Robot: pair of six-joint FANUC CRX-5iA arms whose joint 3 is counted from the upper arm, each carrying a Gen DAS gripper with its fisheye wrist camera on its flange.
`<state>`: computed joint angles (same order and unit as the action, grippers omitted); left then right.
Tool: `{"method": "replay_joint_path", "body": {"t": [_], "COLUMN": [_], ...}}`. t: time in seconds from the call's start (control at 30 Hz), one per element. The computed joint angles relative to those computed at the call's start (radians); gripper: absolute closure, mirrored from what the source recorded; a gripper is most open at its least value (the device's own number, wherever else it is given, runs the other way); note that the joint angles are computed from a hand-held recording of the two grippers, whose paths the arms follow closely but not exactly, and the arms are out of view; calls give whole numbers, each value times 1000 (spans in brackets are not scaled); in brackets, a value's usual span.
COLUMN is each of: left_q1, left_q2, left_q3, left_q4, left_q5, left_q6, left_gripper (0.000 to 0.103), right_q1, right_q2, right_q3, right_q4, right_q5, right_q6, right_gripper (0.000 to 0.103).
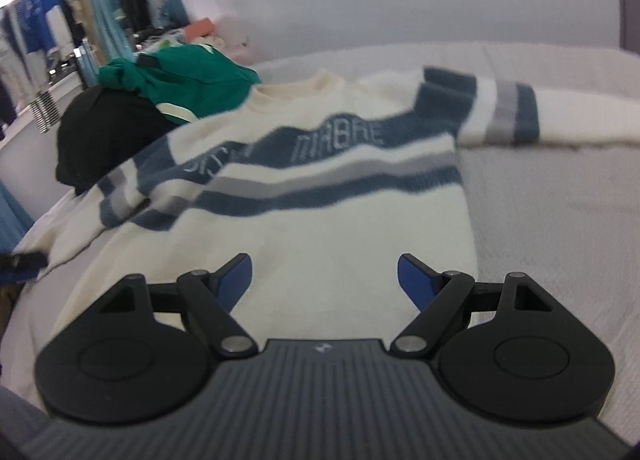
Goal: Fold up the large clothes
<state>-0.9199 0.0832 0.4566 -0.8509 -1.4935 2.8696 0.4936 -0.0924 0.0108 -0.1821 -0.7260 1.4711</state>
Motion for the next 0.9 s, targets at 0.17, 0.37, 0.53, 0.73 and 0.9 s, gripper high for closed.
{"method": "replay_joint_path", "body": {"t": [0.17,0.37,0.53,0.73,0.9], "left_q1": [-36,-82,-98,-82,-51], "left_q2": [31,47,24,12,19], "left_q3": [-18,-8,-55,-92,-96], "left_q4": [-79,-138,-140,-122,-83], "left_q5": [81,60,82,92,98], "left_q6": [79,23,27,71,71], "left_gripper": [49,48,47,40,39], "right_q1": [12,30,49,-34,-126], "right_q2": [-49,-111,-142,-114,-53], "right_q3": [-32,-93,-146,-114,-33], "right_q4": [-21,6,121,242,313], "right_q5": [34,81,128,137,132], "right_q6": [72,49,-69,-260,-255], "right_gripper": [21,22,22,22,22]}}
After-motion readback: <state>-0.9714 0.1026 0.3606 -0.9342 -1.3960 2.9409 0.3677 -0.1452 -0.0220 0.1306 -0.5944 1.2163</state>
